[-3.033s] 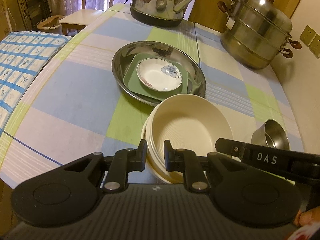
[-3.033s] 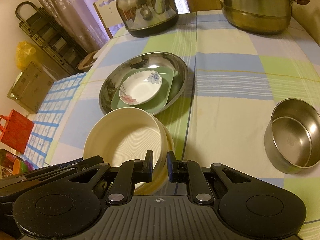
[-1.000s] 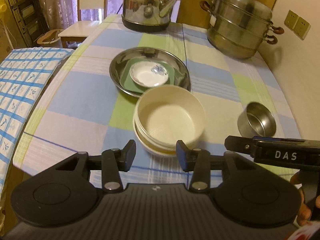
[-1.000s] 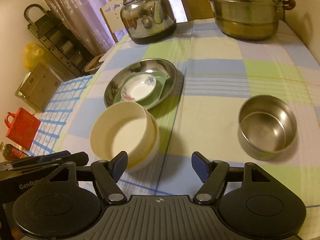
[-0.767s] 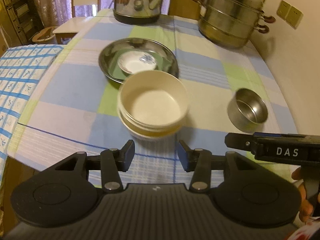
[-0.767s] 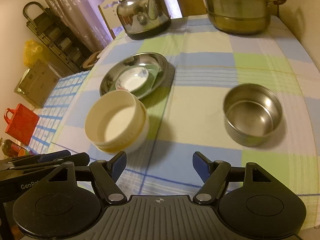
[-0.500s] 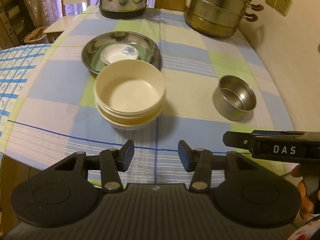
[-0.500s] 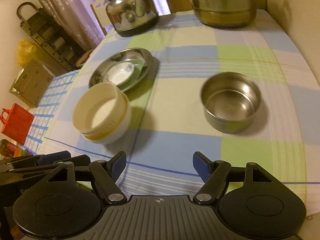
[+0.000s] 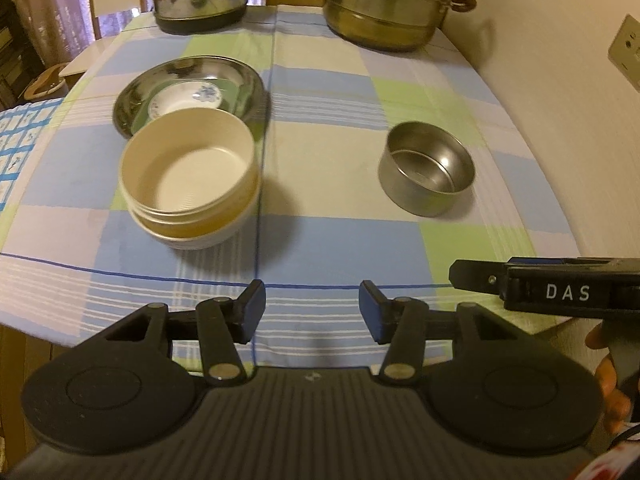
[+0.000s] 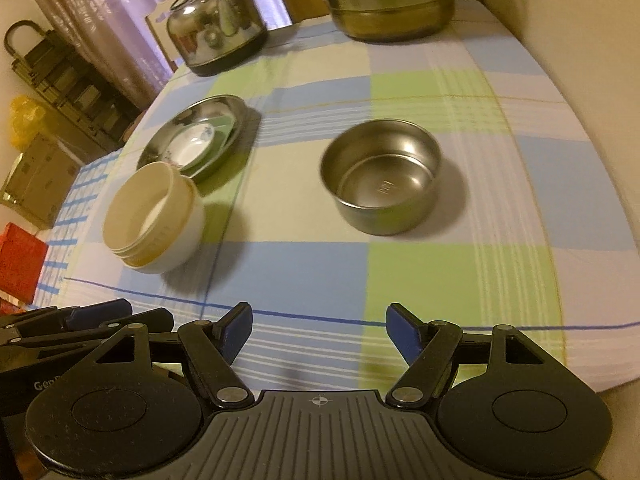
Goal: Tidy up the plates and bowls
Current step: 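Move the left tool toward the small steel bowl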
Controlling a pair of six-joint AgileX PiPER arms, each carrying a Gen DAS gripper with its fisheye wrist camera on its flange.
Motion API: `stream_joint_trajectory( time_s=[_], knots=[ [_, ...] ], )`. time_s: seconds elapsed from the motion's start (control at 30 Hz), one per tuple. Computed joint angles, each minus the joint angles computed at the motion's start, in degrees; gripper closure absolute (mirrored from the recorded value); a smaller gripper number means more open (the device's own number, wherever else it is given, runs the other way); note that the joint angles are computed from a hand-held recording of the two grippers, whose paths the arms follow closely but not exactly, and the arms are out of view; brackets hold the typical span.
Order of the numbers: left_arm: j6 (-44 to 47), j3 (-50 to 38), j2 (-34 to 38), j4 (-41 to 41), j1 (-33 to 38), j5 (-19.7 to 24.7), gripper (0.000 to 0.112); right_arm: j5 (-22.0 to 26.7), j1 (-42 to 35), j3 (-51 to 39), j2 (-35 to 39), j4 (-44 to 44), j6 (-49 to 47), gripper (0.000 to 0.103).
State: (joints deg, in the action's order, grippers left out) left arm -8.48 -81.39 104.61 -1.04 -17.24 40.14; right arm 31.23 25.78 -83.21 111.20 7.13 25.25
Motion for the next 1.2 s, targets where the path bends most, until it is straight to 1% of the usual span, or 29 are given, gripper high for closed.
stream_joint_trajectory(
  time_s=[0.27, 0.57, 0.77, 1.03, 1.2],
  knots=[
    [-0.62, -2.67, 2.55, 1.30, -2.73, 0.44, 0.063, -0.94, -2.34, 3.88, -1.79, -0.35, 1.03, 0.030],
    [-1.86, -7.51, 6.65, 3.06, -4.59, 1.31, 0.062, -0.76, -4.87, 4.51, -1.51, -0.57, 1.12, 0.030],
    [-1.74, -11.58, 9.63, 3.10, -4.51, 2.38, 0.062, -1.45, -7.11, 4.33, -0.79, -2.29, 1.61, 0.030],
    [-2.83, -19.74, 15.02, 4.63, -4.30, 4.65, 0.062, -2.84, -10.16, 2.83, 1.01, -3.18, 1.17, 0.030],
    [-1.92, -26.71, 19.20, 4.23, -4.66, 5.91, 0.062, -4.30, -11.34, 1.38, 2.49, -4.12, 0.92, 0.030]
  ],
)
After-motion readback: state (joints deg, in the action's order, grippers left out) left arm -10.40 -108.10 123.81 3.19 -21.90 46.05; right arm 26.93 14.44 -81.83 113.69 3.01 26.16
